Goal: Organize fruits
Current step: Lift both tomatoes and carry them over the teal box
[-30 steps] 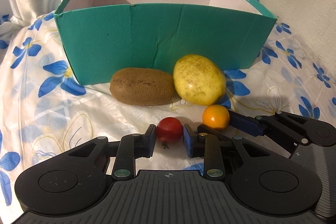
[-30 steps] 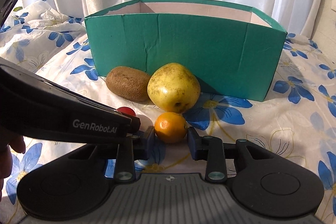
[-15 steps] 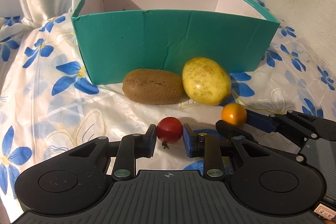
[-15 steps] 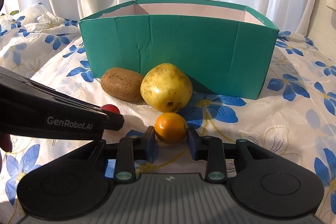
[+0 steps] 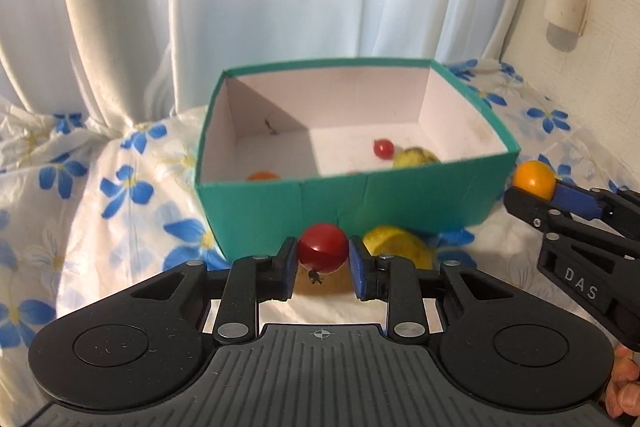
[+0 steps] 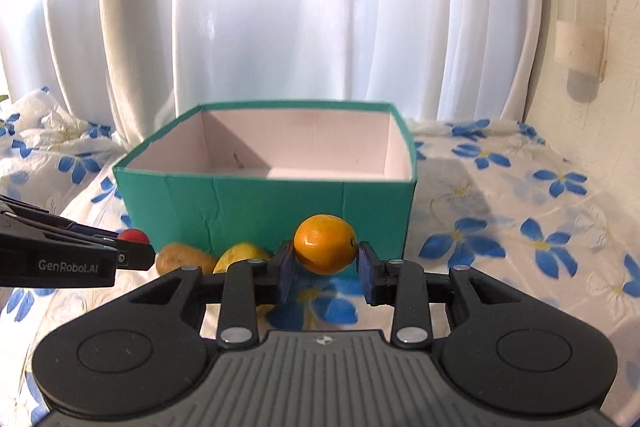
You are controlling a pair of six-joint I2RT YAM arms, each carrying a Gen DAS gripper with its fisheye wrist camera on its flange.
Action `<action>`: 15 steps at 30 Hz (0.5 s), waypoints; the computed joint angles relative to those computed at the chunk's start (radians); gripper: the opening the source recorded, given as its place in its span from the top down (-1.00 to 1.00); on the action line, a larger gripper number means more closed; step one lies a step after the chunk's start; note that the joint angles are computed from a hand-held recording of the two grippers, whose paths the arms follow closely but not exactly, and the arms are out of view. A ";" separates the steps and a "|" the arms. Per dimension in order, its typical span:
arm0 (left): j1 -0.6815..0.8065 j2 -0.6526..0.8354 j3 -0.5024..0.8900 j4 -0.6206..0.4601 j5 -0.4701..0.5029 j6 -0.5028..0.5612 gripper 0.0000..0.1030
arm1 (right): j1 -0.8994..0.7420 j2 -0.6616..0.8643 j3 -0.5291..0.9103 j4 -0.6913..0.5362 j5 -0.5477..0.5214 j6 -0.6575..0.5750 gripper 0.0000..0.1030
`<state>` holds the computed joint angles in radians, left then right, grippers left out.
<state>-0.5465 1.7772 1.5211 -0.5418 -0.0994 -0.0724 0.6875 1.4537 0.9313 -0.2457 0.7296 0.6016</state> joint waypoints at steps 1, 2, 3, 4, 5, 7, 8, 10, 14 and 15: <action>0.003 0.020 0.059 -0.029 -0.006 0.000 0.41 | -0.010 -0.013 0.012 0.001 0.014 -0.023 0.36; 0.012 0.047 0.140 -0.064 -0.004 -0.009 0.41 | -0.019 -0.024 0.022 0.009 0.022 -0.045 0.36; 0.020 0.072 0.212 -0.090 0.005 -0.014 0.41 | -0.034 -0.039 0.038 0.018 0.027 -0.077 0.36; 0.026 0.098 0.284 -0.118 0.008 -0.015 0.41 | -0.047 -0.047 0.056 0.022 0.027 -0.100 0.36; 0.029 0.126 0.365 -0.145 -0.001 -0.016 0.41 | -0.062 -0.058 0.077 0.027 0.029 -0.124 0.36; 0.027 0.185 0.517 -0.181 -0.022 -0.002 0.41 | -0.087 -0.066 0.124 0.036 0.028 -0.171 0.36; 0.025 0.220 0.600 -0.204 -0.034 0.003 0.41 | -0.099 -0.065 0.154 0.037 0.028 -0.192 0.36; 0.024 0.287 0.749 -0.255 -0.049 -0.002 0.40 | -0.117 -0.063 0.198 0.062 0.033 -0.234 0.36; 0.016 0.331 0.814 -0.256 -0.085 -0.019 0.40 | -0.141 -0.040 0.250 0.120 0.043 -0.298 0.36; 0.014 0.331 0.797 -0.250 -0.093 -0.021 0.40 | -0.148 -0.032 0.255 0.121 0.035 -0.293 0.36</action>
<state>-0.5326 2.1081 2.3181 -0.7915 -0.1925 -0.0931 0.5393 1.4214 1.1863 -0.1252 0.7644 0.3091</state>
